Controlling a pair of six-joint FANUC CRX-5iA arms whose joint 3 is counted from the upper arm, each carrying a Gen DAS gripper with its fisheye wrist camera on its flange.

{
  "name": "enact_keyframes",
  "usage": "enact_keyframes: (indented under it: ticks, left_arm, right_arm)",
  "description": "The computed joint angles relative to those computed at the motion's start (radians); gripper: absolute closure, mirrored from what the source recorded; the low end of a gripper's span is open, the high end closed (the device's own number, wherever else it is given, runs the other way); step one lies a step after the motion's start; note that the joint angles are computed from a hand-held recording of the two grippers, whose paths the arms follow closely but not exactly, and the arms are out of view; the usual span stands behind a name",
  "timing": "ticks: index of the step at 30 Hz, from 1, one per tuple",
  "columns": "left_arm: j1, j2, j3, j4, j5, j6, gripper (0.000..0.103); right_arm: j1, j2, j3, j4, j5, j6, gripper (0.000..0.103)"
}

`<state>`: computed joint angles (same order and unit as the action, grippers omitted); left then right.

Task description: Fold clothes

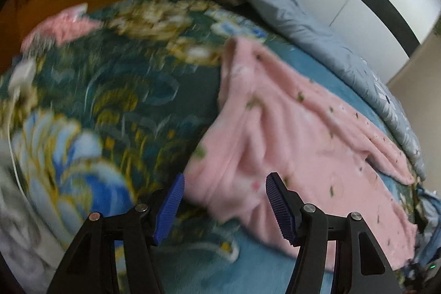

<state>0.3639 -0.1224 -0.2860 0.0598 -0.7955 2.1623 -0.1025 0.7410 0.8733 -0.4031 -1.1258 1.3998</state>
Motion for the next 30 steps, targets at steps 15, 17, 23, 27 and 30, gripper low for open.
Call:
enact_keyframes:
  ticks: [15,17,23,27,30]
  left_arm:
    - [0.065,-0.017,-0.231,0.410,0.282,-0.117,0.044]
    - [0.065,-0.025,-0.224,0.369,0.278,-0.080,0.068]
    - [0.092,-0.076,-0.253,0.331,0.316,-0.038,0.093]
    - [0.111,-0.149,-0.282,0.342,0.357,-0.041,0.094]
    - [0.122,-0.197,-0.261,0.252,0.322,-0.011,0.094]
  right_arm:
    - [-0.025,-0.007,-0.021,-0.128,0.047,0.018,0.054]
    - [-0.026,-0.007,-0.025,-0.136,0.067,-0.002,0.054]
    - [-0.033,0.005,-0.011,-0.149,0.089,-0.074,0.098]
    - [-0.056,-0.034,-0.032,-0.211,0.140,-0.028,0.099]
    - [-0.077,-0.085,-0.068,-0.274,0.194,0.057,0.099]
